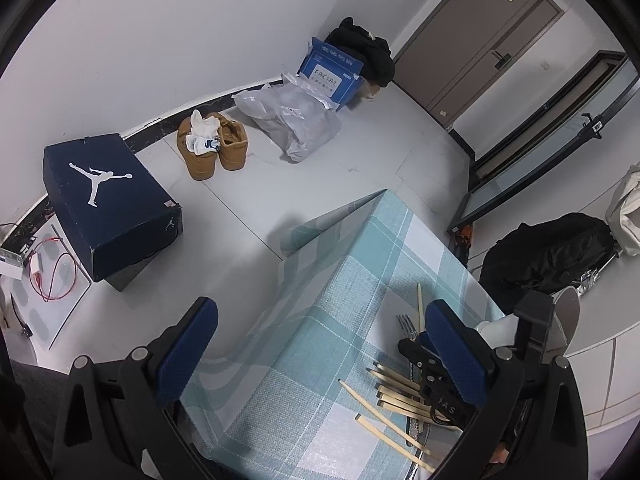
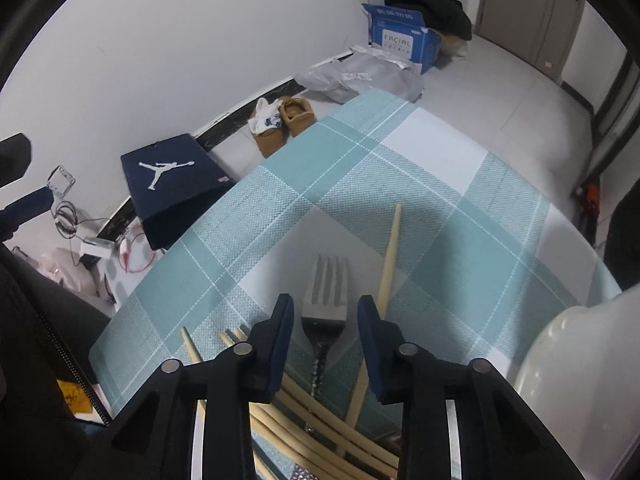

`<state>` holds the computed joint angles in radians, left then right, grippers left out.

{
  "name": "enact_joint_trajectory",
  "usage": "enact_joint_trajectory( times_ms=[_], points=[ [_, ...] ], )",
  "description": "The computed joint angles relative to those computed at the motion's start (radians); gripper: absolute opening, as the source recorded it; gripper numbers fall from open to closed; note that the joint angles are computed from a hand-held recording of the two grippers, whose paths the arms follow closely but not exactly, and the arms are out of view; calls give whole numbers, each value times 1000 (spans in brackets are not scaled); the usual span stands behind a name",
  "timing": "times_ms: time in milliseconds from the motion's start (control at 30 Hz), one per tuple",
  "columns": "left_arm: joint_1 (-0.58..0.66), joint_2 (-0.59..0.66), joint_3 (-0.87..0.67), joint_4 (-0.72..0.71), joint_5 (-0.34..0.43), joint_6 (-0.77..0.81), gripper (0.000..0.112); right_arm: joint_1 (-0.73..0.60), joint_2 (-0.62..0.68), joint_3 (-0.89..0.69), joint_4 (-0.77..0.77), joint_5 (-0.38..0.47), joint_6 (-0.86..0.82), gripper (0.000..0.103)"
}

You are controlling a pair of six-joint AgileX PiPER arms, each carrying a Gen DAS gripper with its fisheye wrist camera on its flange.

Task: Organize utensils
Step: 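Grasp the silver fork with the right tool while the left tool reaches toward the wooden chopsticks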

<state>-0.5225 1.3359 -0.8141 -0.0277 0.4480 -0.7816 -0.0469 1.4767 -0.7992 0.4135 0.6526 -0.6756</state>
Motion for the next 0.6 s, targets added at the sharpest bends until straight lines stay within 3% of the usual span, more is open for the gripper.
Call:
enact_joint_trajectory(
  times_ms=[233, 367, 600],
  points=[
    [-14, 2, 0, 33, 0, -29, 102, 21, 42, -40, -54, 11, 103, 23],
    [-26, 6, -4, 76, 10, -66, 102, -8, 36, -37, 9, 23, 60, 22],
    [-65, 38, -26, 136, 31, -130, 102, -122, -194, 79, 175, -9, -109, 22]
  ],
)
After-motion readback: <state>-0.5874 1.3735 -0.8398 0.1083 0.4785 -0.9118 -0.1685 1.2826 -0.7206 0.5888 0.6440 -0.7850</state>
